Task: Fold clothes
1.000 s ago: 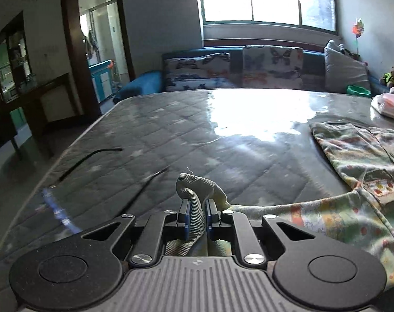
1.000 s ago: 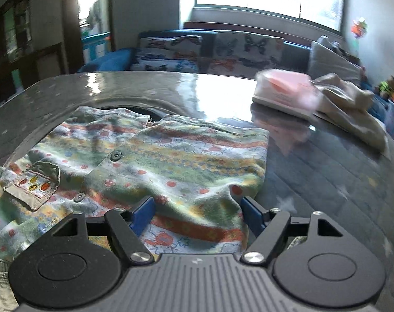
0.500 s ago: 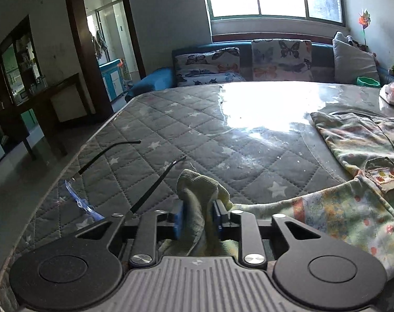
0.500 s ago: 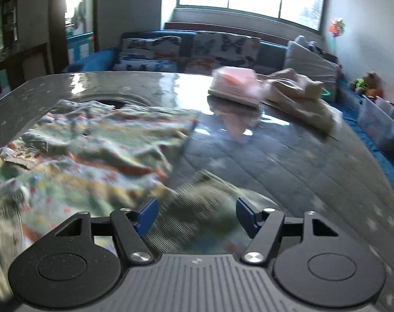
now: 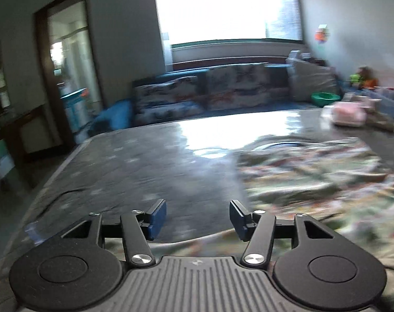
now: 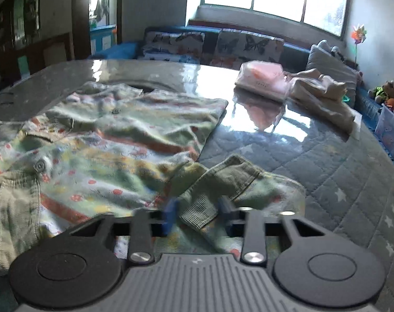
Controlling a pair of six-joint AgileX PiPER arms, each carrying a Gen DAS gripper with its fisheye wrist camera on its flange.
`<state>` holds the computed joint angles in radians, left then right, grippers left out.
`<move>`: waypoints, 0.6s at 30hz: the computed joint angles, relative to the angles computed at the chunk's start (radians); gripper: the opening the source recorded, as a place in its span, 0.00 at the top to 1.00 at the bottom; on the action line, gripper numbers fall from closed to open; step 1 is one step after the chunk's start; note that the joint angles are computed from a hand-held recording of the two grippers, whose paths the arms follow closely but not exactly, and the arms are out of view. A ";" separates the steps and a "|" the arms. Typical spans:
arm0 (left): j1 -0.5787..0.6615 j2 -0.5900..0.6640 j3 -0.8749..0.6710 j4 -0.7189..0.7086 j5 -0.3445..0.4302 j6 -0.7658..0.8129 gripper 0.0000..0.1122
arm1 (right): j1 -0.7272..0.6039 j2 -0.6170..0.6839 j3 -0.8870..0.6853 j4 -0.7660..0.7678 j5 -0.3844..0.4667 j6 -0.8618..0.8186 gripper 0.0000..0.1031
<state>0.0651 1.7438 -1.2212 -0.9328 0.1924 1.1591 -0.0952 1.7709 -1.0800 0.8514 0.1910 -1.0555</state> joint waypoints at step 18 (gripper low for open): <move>-0.354 0.105 -0.001 -0.085 0.102 0.136 0.42 | -0.042 -0.028 0.054 0.482 0.042 -0.488 0.60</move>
<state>-0.2890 1.8485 -1.2226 -1.0175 0.2946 1.2953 -0.1370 1.7427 -1.0262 1.3337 0.2331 -1.5434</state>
